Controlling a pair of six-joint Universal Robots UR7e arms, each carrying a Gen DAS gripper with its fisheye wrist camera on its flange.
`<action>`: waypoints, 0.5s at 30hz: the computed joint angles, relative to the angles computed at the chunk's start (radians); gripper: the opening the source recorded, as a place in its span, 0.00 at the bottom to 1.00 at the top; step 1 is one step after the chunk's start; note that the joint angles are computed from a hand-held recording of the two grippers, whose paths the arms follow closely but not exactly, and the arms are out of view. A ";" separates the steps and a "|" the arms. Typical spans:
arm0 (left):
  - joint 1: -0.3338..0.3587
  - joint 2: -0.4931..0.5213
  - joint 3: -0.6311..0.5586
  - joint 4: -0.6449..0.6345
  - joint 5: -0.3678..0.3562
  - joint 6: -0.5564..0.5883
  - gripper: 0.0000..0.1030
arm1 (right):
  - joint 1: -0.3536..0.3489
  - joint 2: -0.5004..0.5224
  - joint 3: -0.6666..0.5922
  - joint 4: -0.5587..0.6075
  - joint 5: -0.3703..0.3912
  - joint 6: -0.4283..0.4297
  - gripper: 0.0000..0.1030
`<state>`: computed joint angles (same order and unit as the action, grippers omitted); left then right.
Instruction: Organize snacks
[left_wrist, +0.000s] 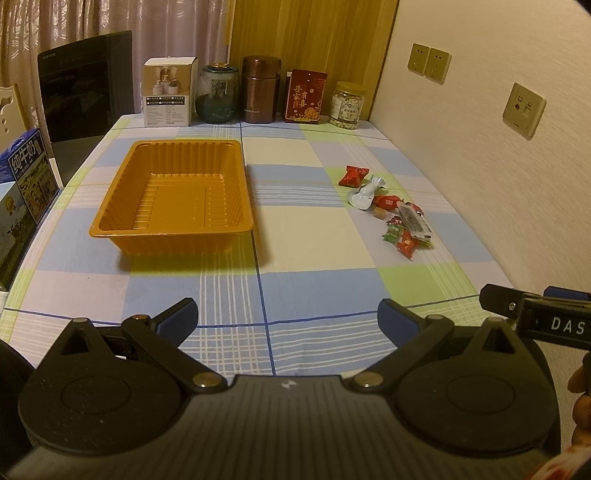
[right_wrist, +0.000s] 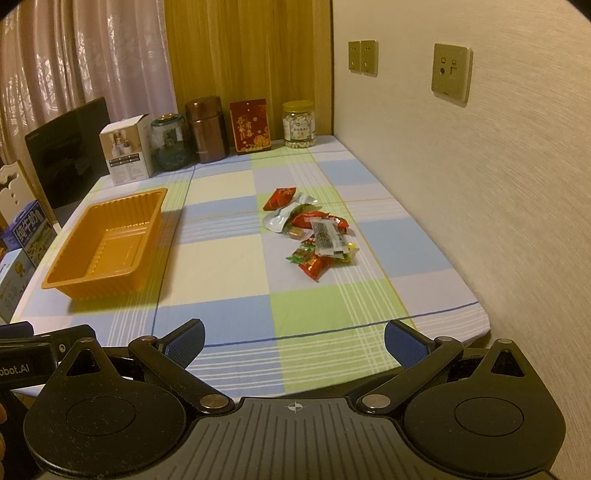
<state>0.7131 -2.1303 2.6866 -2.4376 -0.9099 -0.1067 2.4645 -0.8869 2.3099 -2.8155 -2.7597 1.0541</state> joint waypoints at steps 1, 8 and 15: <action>-0.001 0.000 0.000 0.001 0.001 -0.002 1.00 | 0.000 0.000 0.000 0.001 0.000 0.000 1.00; 0.000 0.000 0.000 0.000 0.000 0.001 1.00 | 0.000 -0.002 0.001 -0.002 0.000 -0.003 1.00; -0.001 0.000 0.000 0.000 0.000 0.000 1.00 | -0.001 -0.003 0.001 -0.002 0.000 -0.005 1.00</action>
